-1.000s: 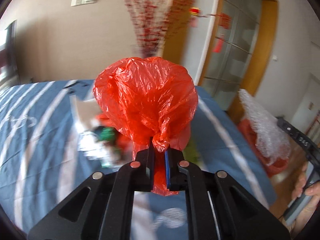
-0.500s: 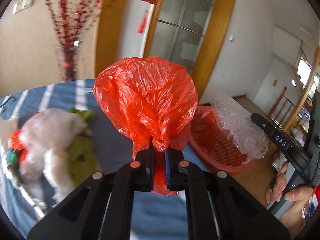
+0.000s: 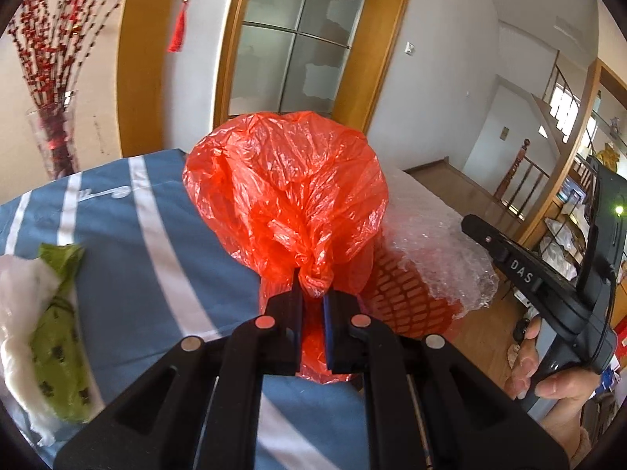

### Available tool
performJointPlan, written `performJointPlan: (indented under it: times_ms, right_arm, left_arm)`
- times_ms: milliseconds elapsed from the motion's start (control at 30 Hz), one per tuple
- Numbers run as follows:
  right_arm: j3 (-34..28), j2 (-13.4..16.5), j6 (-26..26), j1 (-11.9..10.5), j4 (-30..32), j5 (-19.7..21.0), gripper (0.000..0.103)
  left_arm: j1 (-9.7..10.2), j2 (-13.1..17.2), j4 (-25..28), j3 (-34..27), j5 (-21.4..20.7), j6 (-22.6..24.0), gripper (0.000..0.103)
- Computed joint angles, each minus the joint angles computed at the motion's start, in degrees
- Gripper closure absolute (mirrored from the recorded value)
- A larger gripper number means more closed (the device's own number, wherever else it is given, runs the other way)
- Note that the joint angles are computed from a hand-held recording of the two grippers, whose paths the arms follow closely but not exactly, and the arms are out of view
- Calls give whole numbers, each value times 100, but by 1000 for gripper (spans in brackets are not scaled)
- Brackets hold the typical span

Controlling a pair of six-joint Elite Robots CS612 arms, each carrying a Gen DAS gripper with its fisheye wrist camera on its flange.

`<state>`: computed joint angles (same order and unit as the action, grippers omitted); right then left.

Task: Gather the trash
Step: 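Carry the red bag and bubble wrap to the red basket and release both, then return to the table, grasp the white paw-print bag with the left tool while the right grasps a clear bag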

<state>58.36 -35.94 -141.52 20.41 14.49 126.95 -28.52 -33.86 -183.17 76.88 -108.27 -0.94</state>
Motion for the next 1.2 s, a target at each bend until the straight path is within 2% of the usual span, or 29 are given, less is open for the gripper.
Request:
performJointPlan:
  times_ms: [267, 367, 433, 500, 567, 667, 800, 933, 1067, 1200]
  right_arm:
    - [104, -46, 211, -126, -82, -175, 102]
    - [237, -105, 316, -159, -198, -247, 102]
    - [275, -118, 380, -181, -199, -307, 100]
    - [268, -101, 491, -192, -134, -307, 91]
    - [328, -116, 596, -186, -119, -270, 83]
    - [367, -122, 654, -165, -41, -177, 82]
    - [299, -92, 647, -106, 141, 9, 80]
    - [127, -29, 406, -15, 290, 175, 80]
    - [12, -14, 58, 69, 209, 111, 80]
    - [-207, 52, -349, 164, 145, -154, 78]
  left_arm:
    - [-122, 149, 291, -295, -187, 159, 93]
    - [-154, 228, 389, -411, -194, 195, 90]
    - [-164, 281, 469, -481, -207, 174, 83]
    - [-173, 339, 596, -569, -164, 129, 70]
    - [-177, 372, 694, -625, -101, 117, 65]
    - [-152, 381, 739, -620, -77, 57, 60]
    - [-113, 308, 554, -464, 31, 16, 55]
    - [-84, 155, 85, -107, 431, 96, 47]
    - [-32, -18, -387, 307, 867, 149, 45]
    - [77, -156, -889, 677, 1343, 151, 42]
